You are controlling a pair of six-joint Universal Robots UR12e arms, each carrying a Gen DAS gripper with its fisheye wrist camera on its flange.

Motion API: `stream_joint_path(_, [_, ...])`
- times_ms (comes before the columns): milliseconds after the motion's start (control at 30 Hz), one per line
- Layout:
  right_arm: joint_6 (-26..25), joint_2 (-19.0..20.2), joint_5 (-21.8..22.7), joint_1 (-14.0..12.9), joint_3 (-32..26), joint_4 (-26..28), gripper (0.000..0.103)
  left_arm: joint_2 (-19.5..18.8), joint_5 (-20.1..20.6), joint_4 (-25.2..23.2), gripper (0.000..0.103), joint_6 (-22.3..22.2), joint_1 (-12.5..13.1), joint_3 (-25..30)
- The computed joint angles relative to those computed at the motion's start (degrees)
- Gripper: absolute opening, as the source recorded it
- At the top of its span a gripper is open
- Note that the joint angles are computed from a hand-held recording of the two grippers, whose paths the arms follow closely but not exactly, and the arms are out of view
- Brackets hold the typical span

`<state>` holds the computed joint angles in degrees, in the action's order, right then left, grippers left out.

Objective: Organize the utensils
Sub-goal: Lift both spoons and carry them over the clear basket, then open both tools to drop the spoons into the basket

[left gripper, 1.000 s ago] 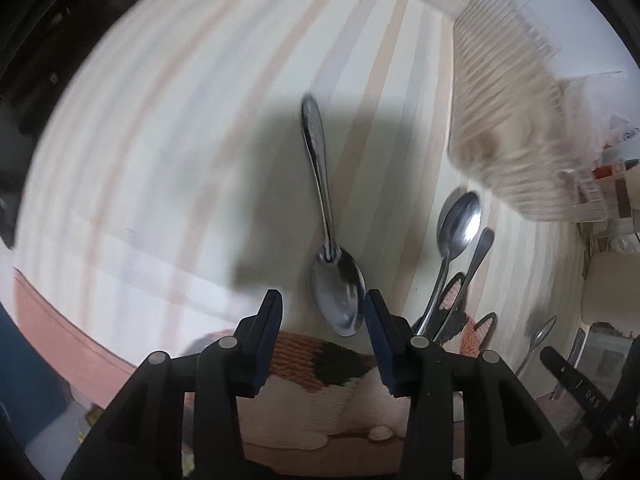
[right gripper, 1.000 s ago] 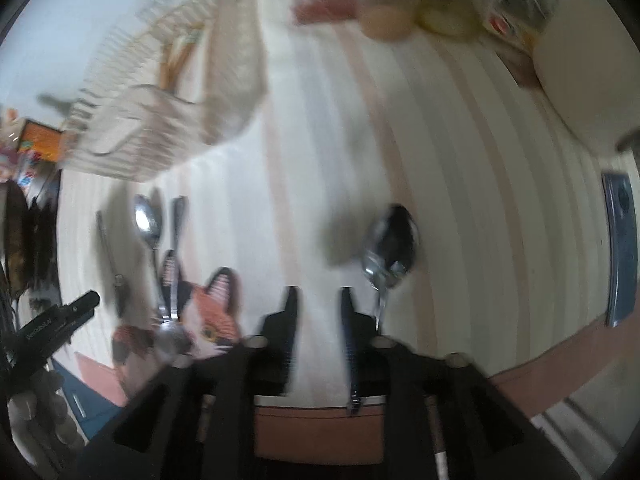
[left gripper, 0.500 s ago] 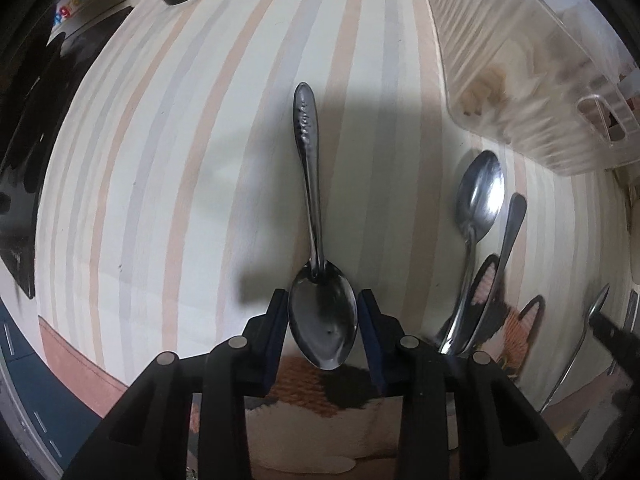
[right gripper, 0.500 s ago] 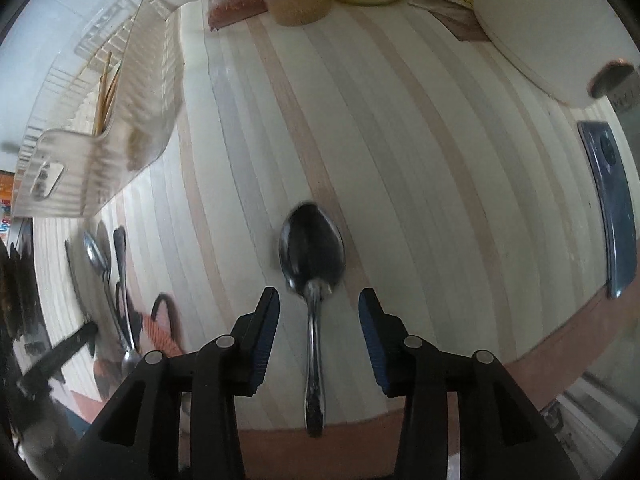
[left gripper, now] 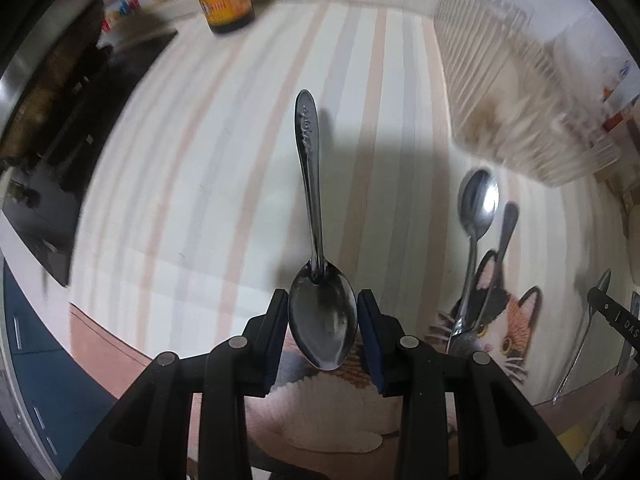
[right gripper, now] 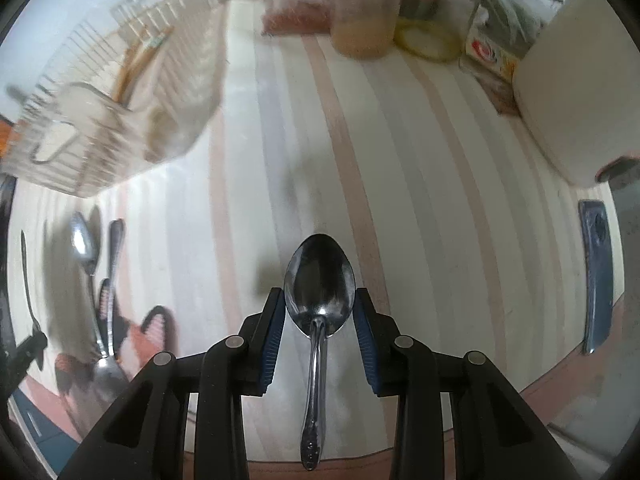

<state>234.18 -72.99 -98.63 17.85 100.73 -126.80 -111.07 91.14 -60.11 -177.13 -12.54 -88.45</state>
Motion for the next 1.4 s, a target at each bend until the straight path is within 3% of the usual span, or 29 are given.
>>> stream_joint_path(200, [-1.9, -2.0, -3.3, 0.6, 0.3, -5.9, 0.036, 3.4, -1.8, 6.3, 0.031, 0.5, 0.1, -0.4])
stream_joint_path(333, [-4.2, -1.7, -2.3, -0.9, -2.8, -10.9, 0.036, 1.0, -6.6, 6.2, 0.031, 1.9, 0.2, 6.1])
stream_joint_path(467, [-5.6, -1.7, 1.4, -3.6, -5.1, -14.9, 0.036, -1.8, -14.5, 2.7, 0.031, 1.9, 0.0, 12.6])
stream_joint_path(600, [-6.0, 0.7, 2.6, -5.3, -10.2, -14.7, 0.036, -5.9, -20.0, -2.2, 0.031, 1.1, -0.8, 19.7])
stream_joint_path(867, [-6.4, 6.7, 6.3, -8.1, -17.4, -10.1, 0.037, -15.7, -23.8, -13.9, 0.033, 3.2, -2.7, 34.1])
stream_joint_path(933, [-8.3, 9.0, 11.5, -9.0, -20.1, -5.8, 0.042, -16.8, -22.8, -13.9, 0.033, 2.8, -3.0, 35.5])
stream_joint_path(1000, [-7.0, 8.4, 10.4, -8.9, -18.9, -6.5, 0.051, -15.9, -21.5, -11.5, 0.033, 2.4, -3.0, 33.6])
stream_joint_path(1067, [-5.1, 6.3, 7.3, -8.0, -15.6, -8.1, 0.051, -13.1, -17.8, -6.7, 0.045, 2.7, -2.9, 28.4])
stream_joint_path(1133, [-3.2, 4.6, 5.8, -7.0, -13.3, -8.6, 0.051, -10.7, -13.7, -2.7, 0.069, 3.1, -2.7, 23.8])
stream_joint_path(1200, [-1.9, 2.3, 4.6, -5.2, -10.2, -8.5, 0.051, -7.7, -10.9, 2.1, 0.071, 2.5, -2.1, 17.8])
stream_joint_path(1233, [-1.0, 1.5, 4.3, -4.1, -8.9, -7.7, 0.051, -6.4, -9.1, 4.6, 0.080, 2.8, -2.0, 15.1])
stream_joint_path(1300, [0.5, 1.2, 6.1, -2.5, -7.1, -6.8, 0.052, -4.5, -3.9, 8.6, 0.097, 2.7, -2.0, 10.4])
stream_joint_path(1400, [2.0, 2.9, 10.3, -1.0, -5.6, -7.1, 0.052, -2.9, -0.8, 10.1, 0.099, 3.6, -1.5, 5.3])
